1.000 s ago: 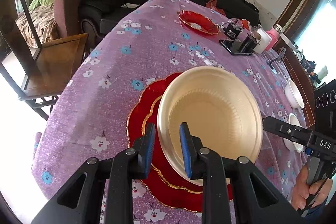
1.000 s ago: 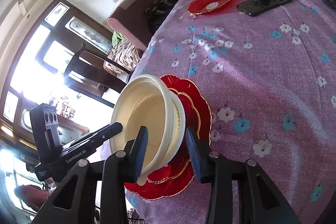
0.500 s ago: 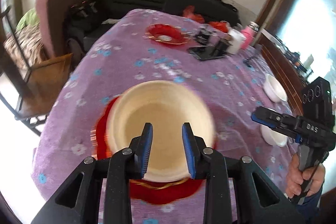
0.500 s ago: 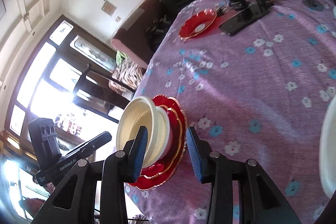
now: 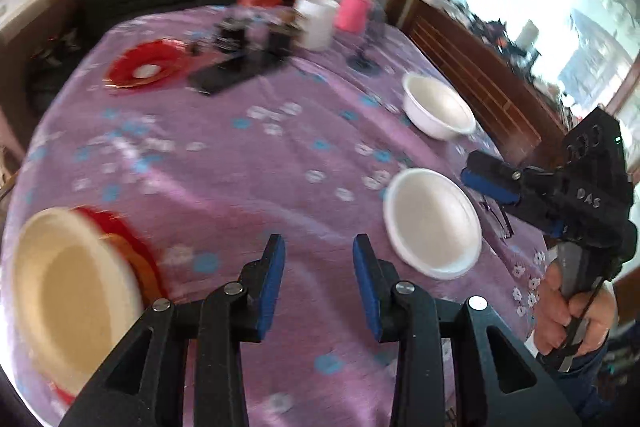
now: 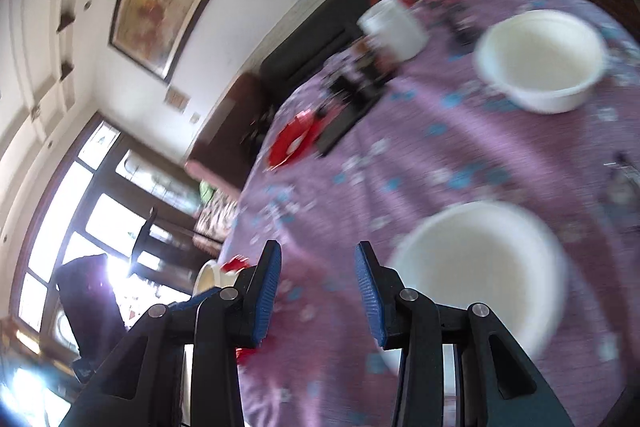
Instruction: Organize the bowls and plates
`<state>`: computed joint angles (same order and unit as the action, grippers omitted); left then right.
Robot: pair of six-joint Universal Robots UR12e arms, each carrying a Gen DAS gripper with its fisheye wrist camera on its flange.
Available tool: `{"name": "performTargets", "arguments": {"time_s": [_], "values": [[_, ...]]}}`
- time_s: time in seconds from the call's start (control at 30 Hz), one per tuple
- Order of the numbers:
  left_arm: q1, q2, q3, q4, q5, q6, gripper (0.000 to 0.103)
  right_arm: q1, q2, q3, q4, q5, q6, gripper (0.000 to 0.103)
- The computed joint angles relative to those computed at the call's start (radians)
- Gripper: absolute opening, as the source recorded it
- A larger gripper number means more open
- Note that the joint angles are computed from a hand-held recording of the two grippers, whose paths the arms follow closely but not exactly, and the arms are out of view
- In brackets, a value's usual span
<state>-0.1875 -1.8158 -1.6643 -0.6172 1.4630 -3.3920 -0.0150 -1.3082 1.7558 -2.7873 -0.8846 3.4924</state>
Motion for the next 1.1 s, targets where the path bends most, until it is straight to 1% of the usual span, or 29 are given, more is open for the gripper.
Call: {"name": "performTargets", "arguments": {"time_s": [0.07,0.17,0.27,0.33,0.37,0.43,0.47,0.53,0.6,0.63,0.67,0.73,0.8,0.83,0.87,0.93,0.97,1.0,1.03,1.07,1.1], "values": [[-0.017,-0.042,0.046,-0.038,-0.004,0.006,0.034,-0.023,-0.009,0.014,0.004,-0.011,-0.002,0.042],[-0.032,-0.099,0.114,-0.082,-0.026,0.003,0.034,-0.058,-0.022,0.030,0.018,-0.020,-0.008,0.041],[-0.036,-0.150,0.189,-0.115,-0.063,0.000,0.034,-0.088,-0.026,0.021,0.018,-0.063,-0.002,0.041],[-0.042,-0.189,0.253,-0.149,-0.059,0.002,0.034,-0.104,-0.023,0.002,0.029,-0.104,0.004,0.041],[-0.044,-0.217,0.297,-0.167,-0.070,0.006,0.034,-0.112,-0.019,-0.008,0.035,-0.123,0.011,0.041],[-0.048,-0.262,0.367,-0.213,-0.086,0.020,0.034,-0.126,-0.006,-0.040,0.064,-0.167,0.010,0.041],[-0.046,-0.294,0.414,-0.235,-0.103,0.011,0.034,-0.131,0.004,-0.058,0.085,-0.190,0.013,0.041],[-0.048,-0.344,0.495,-0.281,-0.114,0.024,0.034,-0.142,0.025,-0.089,0.117,-0.207,0.010,0.041],[-0.048,-0.397,0.570,-0.296,-0.111,0.000,0.034,-0.145,0.051,-0.126,0.159,-0.241,0.011,0.041],[-0.046,-0.415,0.596,-0.303,-0.119,-0.006,0.034,-0.148,0.060,-0.134,0.167,-0.242,0.013,0.041],[-0.042,-0.449,0.646,-0.328,-0.141,-0.013,0.034,-0.150,0.070,-0.147,0.181,-0.245,0.013,0.041],[-0.035,-0.482,0.686,-0.325,-0.167,-0.043,0.034,-0.146,0.095,-0.178,0.203,-0.269,0.015,0.041],[-0.035,-0.525,0.749,-0.343,-0.176,-0.034,0.034,-0.145,0.116,-0.205,0.219,-0.290,0.014,0.037],[-0.035,-0.542,0.772,-0.347,-0.184,-0.037,0.034,-0.143,0.126,-0.217,0.227,-0.297,0.019,0.033],[-0.034,-0.560,0.800,-0.360,-0.196,-0.038,0.034,-0.144,0.133,-0.225,0.232,-0.297,0.021,0.027],[-0.036,-0.583,0.835,-0.376,-0.196,-0.039,0.034,-0.143,0.150,-0.246,0.252,-0.303,0.012,0.017],[-0.037,-0.596,0.854,-0.387,-0.199,-0.037,0.032,-0.142,0.155,-0.251,0.256,-0.305,0.014,0.014],[-0.037,-0.606,0.870,-0.401,-0.204,-0.036,0.025,-0.143,0.161,-0.255,0.255,-0.297,0.014,0.012],[-0.038,-0.616,0.887,-0.419,-0.208,-0.037,0.020,-0.140,0.164,-0.256,0.251,-0.299,0.016,0.010],[-0.037,-0.621,0.890,-0.428,-0.226,-0.044,0.011,-0.138,0.163,-0.254,0.243,-0.306,0.016,0.010],[-0.037,-0.620,0.889,-0.431,-0.230,-0.046,0.009,-0.138,0.161,-0.248,0.231,-0.301,0.020,0.009]]}}
